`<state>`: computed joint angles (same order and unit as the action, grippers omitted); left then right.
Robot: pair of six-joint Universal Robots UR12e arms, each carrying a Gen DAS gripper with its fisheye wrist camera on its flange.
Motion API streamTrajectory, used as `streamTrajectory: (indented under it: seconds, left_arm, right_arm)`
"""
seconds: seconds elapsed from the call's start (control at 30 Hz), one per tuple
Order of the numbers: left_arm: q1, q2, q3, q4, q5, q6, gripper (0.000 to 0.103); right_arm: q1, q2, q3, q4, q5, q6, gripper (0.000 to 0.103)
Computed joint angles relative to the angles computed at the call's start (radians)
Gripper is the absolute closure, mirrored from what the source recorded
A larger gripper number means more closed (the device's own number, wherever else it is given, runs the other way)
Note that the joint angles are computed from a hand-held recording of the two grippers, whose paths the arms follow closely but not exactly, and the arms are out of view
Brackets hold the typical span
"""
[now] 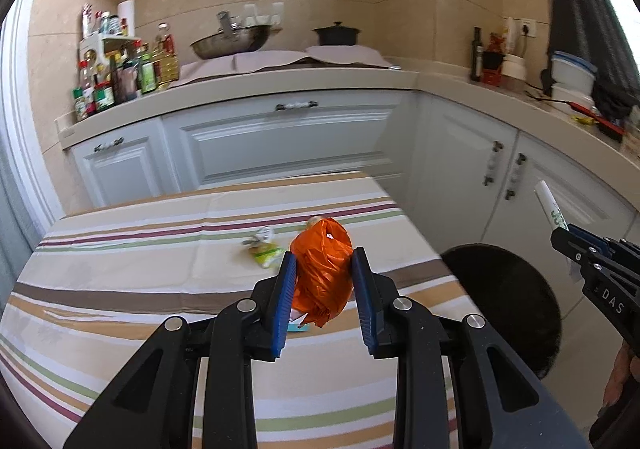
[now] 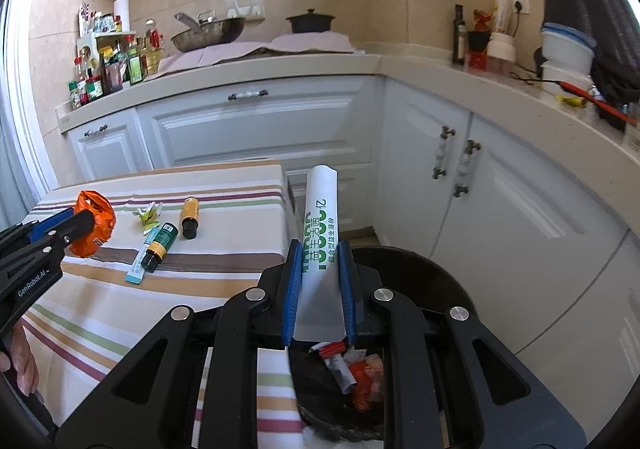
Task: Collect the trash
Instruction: 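Hold the tube over the bin with the right gripper while the left carries the orange bag there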
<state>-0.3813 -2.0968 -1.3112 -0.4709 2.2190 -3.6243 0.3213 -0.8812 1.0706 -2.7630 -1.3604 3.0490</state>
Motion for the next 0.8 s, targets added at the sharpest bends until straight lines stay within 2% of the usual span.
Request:
streamTrajectory:
  seconds: [0.4,0.8]
  left_arm:
    - [-0.026,-0.042,0.067,0.022,-0.063,0.051,0.074]
    - [-0.038,-0.088,0.133,0.009,-0.093,0.081,0.074]
  right_arm:
    - [-0.033,-0.038,0.074,-0.098,-0.010,0.046,0.085]
    - [-0.053,-0.048,0.099,-0.120,-0.036,0.070,0.085]
